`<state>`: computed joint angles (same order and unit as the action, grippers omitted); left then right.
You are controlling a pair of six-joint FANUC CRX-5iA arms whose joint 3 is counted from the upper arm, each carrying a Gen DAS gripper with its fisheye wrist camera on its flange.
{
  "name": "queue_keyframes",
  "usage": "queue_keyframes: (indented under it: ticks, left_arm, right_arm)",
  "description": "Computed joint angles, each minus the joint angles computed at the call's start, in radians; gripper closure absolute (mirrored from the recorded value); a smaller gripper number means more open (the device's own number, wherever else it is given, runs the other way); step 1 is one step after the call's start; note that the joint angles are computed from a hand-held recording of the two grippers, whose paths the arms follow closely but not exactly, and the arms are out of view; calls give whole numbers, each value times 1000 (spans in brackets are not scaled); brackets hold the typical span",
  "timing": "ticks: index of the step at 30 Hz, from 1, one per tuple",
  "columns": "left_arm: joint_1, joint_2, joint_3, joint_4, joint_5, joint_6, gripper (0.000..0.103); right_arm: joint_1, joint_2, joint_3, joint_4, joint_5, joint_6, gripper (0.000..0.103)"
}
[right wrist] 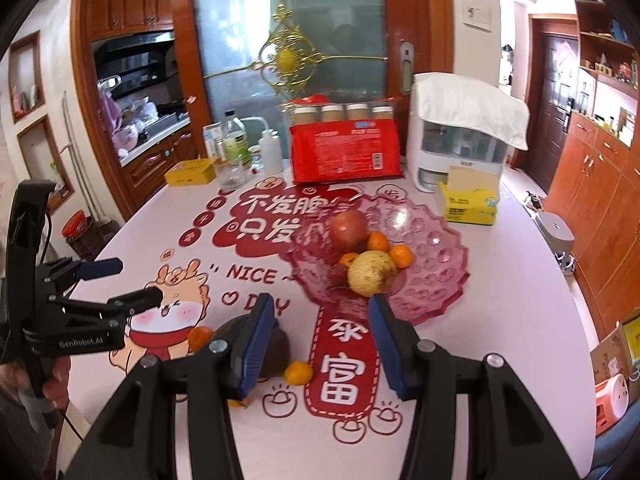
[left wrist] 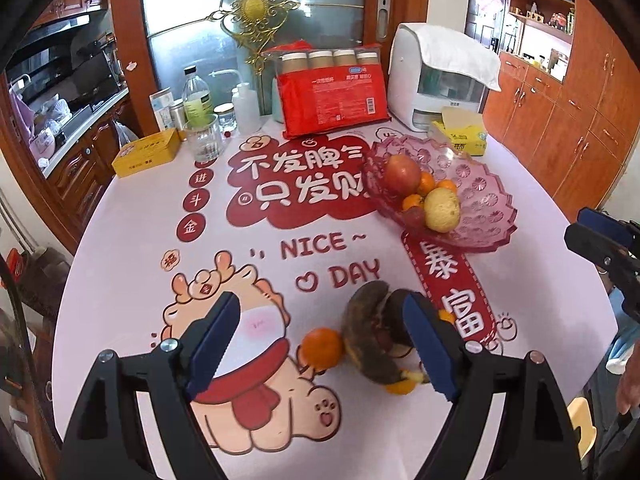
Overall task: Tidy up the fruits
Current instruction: 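Withdraw both grippers from the bowl back toward the remaining fruit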
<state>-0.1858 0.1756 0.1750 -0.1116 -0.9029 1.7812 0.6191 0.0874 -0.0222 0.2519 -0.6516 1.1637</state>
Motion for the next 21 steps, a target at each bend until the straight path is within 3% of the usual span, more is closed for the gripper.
queue_keyframes:
  ticks: [10, 21]
  left_arm:
    - [57, -34, -139, 70, 67, -93, 20]
    - [78, 32, -193, 131, 101, -177, 20]
  right_arm:
    - [40, 19, -40, -18, 26, 24, 53]
    - [34, 99, 13, -176, 1, 143, 53]
